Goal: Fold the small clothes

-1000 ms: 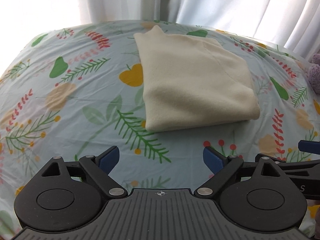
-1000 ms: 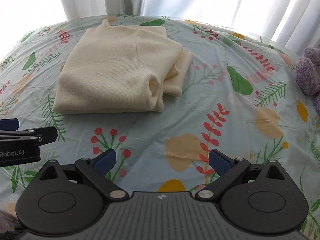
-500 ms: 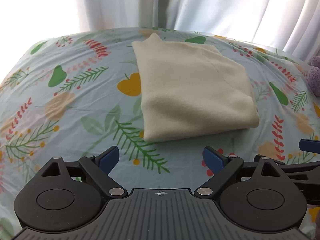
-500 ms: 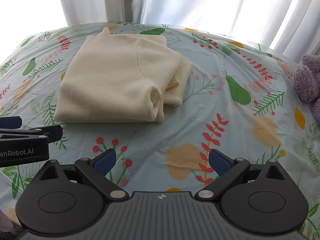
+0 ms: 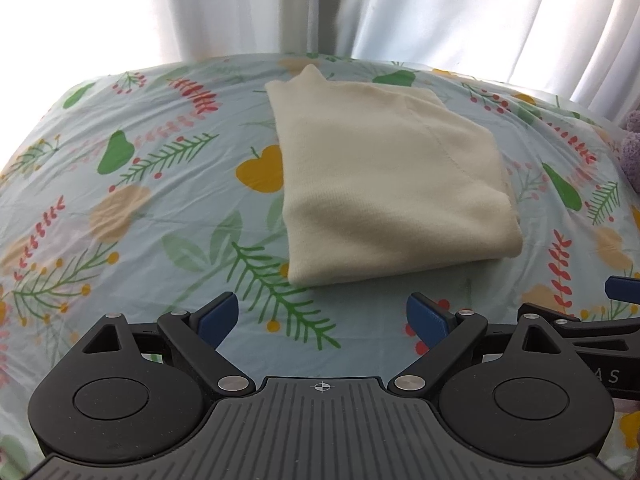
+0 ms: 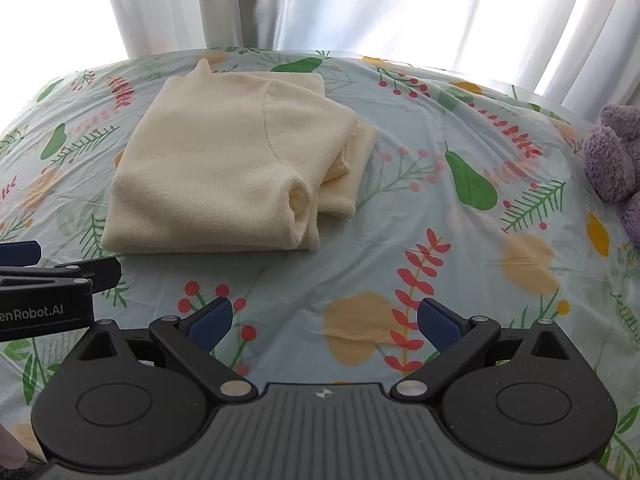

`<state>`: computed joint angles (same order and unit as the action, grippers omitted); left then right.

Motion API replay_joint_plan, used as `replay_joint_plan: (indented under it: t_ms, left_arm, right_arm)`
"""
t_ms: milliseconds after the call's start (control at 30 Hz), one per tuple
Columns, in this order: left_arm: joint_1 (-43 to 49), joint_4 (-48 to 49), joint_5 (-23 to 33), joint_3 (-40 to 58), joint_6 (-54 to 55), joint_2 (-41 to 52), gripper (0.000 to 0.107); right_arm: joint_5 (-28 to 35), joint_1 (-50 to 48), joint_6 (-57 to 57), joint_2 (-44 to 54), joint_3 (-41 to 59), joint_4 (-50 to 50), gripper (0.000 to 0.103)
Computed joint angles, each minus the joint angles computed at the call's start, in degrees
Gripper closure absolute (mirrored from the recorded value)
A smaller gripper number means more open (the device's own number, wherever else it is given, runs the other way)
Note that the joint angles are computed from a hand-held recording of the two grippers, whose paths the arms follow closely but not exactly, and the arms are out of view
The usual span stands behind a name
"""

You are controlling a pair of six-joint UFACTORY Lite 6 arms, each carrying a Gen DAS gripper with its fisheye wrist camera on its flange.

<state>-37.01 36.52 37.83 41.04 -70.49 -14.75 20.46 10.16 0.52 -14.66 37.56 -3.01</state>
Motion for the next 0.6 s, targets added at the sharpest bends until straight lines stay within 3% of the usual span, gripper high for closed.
replay_joint_plan:
  t_ms: [600]
  left_arm:
    - [-1.67,0.96,1.79,0.76,-1.26,1.01,0.012]
  right_arm:
    - [-0.11,-0.41,-0.53,-0.43,-0.34,0.13,0.004]
